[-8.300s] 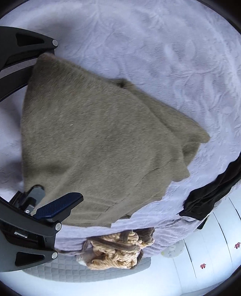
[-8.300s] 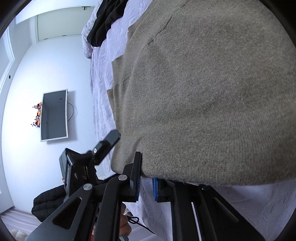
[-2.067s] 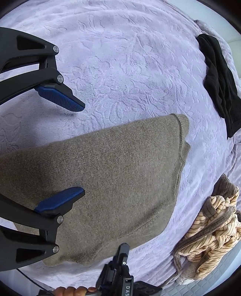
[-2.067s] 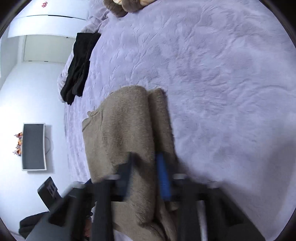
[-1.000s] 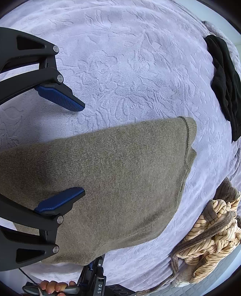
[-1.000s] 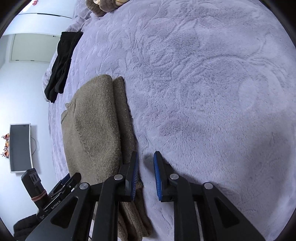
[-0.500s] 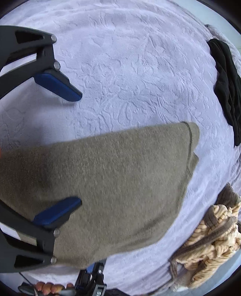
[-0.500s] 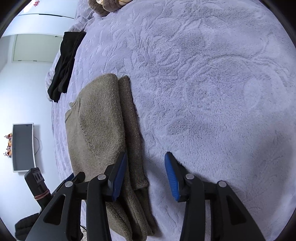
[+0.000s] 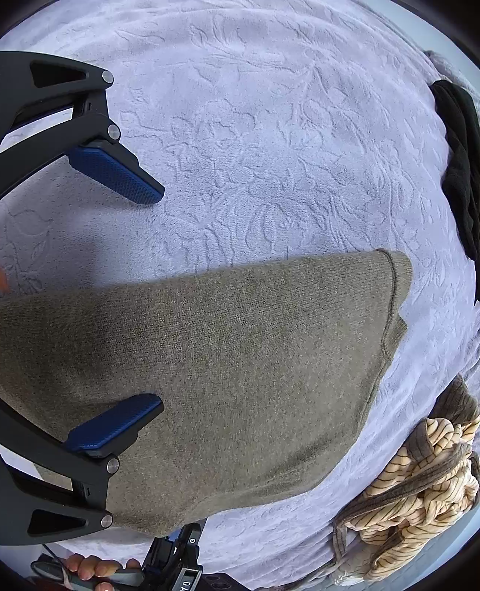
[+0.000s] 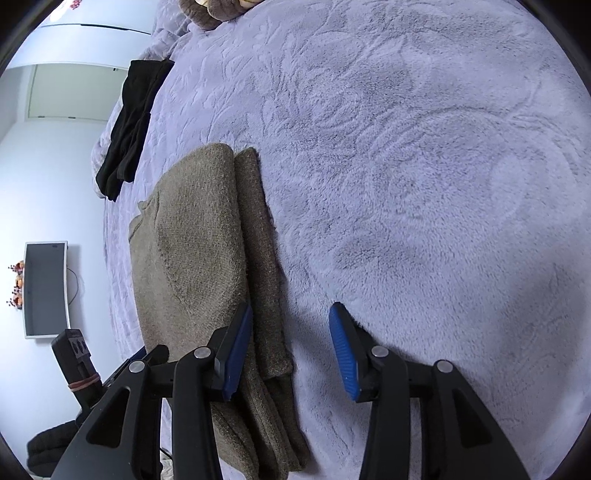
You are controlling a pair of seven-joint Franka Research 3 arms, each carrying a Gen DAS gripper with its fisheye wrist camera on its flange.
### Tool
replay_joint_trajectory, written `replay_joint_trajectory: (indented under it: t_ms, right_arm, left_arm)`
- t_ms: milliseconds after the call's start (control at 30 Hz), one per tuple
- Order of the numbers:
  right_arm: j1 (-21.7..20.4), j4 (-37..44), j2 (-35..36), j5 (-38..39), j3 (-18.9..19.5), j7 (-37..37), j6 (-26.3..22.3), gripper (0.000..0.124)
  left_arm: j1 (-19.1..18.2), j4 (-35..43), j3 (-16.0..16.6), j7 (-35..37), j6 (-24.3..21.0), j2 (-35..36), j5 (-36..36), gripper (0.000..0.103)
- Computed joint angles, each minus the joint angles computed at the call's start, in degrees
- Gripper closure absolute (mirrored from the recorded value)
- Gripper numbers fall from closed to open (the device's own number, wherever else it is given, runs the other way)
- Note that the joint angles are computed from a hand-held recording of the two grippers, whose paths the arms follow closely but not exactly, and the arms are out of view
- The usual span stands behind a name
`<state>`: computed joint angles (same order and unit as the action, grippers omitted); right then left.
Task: Fold small clothes
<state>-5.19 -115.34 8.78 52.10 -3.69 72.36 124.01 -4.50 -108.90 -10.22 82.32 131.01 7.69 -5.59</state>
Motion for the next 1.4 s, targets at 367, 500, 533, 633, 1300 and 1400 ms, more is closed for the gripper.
replay_joint_trajectory:
  t_ms: [367, 500, 533, 633, 1300, 1400]
  right_arm:
    - [-0.2, 0.7, 0.5, 0.2, 0.1, -1.4, -1.5, 0.073]
    - [-1.0, 2.4, 1.3, 1.5, 0.1, -3.3, -3.9, 0.069]
    - [-1.2, 2.9, 1.4, 2.2, 0.1, -4.5, -4.3, 0.068]
    - [-2.0, 5.0, 2.7, 4.3, 0.3, -7.5, -6.1, 0.066]
    - [-4.2, 21.9, 17.7, 7.2, 5.8, -5.9, -15.1, 0.09]
    - [-4.4, 20.2, 15.5, 8.2, 6.0, -6.9, -14.8, 0.093]
  left_arm:
    - [2.3, 2.4, -0.3, 4.8, -4.3, 1.7, -9.0, 0.0]
    - [3.8, 1.7, -0.5, 12.3, -5.3, 0.4, -16.0, 0.0]
    - [4.0, 1.7, -0.5, 14.2, -6.0, 0.2, -17.4, 0.0]
    - [4.4, 2.4, -0.3, 18.1, -8.5, 0.7, -20.7, 0.0]
    - [3.0, 3.9, -1.7, 14.0, -5.8, 3.7, -23.0, 0.032]
    - [3.7, 2.2, -1.5, 16.2, -5.0, 1.8, -25.6, 0.049]
